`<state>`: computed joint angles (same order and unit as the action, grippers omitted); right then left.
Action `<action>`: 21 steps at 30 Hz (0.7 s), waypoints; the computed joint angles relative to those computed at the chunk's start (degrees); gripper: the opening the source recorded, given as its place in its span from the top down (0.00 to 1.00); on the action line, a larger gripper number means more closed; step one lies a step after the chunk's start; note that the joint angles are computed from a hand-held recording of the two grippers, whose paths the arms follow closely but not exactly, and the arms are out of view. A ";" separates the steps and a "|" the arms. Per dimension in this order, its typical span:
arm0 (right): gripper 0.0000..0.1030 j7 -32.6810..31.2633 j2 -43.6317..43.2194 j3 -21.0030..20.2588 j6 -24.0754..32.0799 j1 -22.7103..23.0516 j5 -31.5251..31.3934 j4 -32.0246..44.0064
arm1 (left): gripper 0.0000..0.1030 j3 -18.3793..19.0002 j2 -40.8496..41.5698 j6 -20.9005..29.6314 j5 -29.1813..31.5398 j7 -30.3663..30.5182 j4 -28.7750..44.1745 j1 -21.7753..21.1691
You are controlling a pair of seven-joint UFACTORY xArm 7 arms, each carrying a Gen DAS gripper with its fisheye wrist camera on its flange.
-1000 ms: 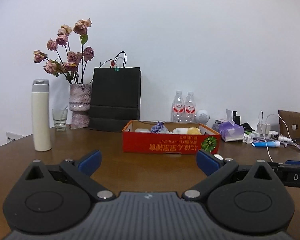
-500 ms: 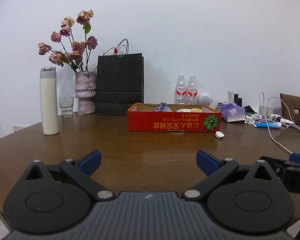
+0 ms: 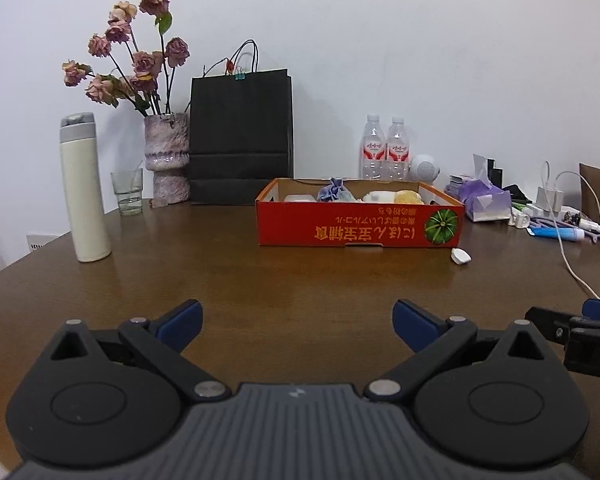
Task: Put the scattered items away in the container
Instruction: 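Withdraw the right tool from the box toward the small white object, then grasp the small white object with the right tool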
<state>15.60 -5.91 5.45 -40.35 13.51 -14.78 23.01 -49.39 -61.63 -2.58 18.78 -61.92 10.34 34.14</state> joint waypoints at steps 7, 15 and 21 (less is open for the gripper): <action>0.21 8.84 6.21 -1.64 14.34 -1.44 -12.07 15.01 | 0.00 -1.19 12.64 -6.48 0.62 9.11 8.30 12.22; 0.34 16.22 20.55 11.19 27.73 -13.84 -25.11 37.15 | 0.00 -6.43 25.67 -7.38 -3.24 15.70 16.46 22.00; 0.67 8.79 32.10 19.01 40.07 -17.26 -22.42 51.52 | 0.00 -11.61 30.25 -8.32 -6.82 18.18 18.77 27.51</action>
